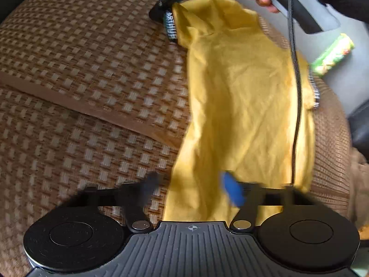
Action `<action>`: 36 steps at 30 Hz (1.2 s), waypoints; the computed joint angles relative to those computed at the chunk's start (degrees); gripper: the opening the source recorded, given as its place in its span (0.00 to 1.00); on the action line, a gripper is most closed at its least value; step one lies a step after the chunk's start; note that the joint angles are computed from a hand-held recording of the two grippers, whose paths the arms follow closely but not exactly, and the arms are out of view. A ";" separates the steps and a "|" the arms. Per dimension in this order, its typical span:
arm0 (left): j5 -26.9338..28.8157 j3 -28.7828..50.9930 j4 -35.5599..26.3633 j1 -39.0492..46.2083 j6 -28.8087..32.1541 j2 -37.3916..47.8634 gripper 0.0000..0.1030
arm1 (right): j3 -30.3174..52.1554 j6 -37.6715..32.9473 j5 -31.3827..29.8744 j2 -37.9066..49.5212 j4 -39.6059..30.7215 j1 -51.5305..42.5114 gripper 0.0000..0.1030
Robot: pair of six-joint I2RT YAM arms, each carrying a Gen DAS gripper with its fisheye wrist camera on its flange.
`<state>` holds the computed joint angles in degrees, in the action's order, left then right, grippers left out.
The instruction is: Fold clothes
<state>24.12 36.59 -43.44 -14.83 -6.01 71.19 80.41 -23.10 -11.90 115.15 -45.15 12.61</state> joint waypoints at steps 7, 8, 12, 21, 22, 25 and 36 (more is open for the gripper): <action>1.15 -1.40 -2.64 0.76 0.17 -3.57 0.10 | -9.63 9.67 -8.91 -14.70 12.10 -10.43 0.11; 0.65 -1.67 -3.04 0.32 0.08 -4.04 0.10 | -12.16 10.23 -11.05 -17.66 14.31 -12.56 0.11; -0.58 -2.52 -4.24 -0.67 -0.24 -3.90 0.23 | -18.87 10.86 -12.31 -22.38 14.87 -20.63 0.15; -6.80 0.53 -4.75 -3.56 -4.07 -5.90 0.60 | -19.96 5.48 -11.73 -26.08 8.39 -26.71 0.36; -7.70 1.35 -3.76 -4.57 -4.46 -4.68 0.61 | -19.27 4.49 -11.40 -26.03 8.16 -25.65 0.37; -9.60 3.06 -1.53 -6.81 -5.34 -2.01 0.62 | -16.29 1.93 -10.58 -24.62 7.31 -22.70 0.39; -6.55 1.23 -3.50 -4.35 -0.85 -4.72 0.62 | -3.67 -5.17 -5.46 -13.83 4.76 -8.40 0.46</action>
<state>17.58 37.82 -46.94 -19.18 -6.86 66.47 76.74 -28.27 -17.36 101.32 -40.39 4.21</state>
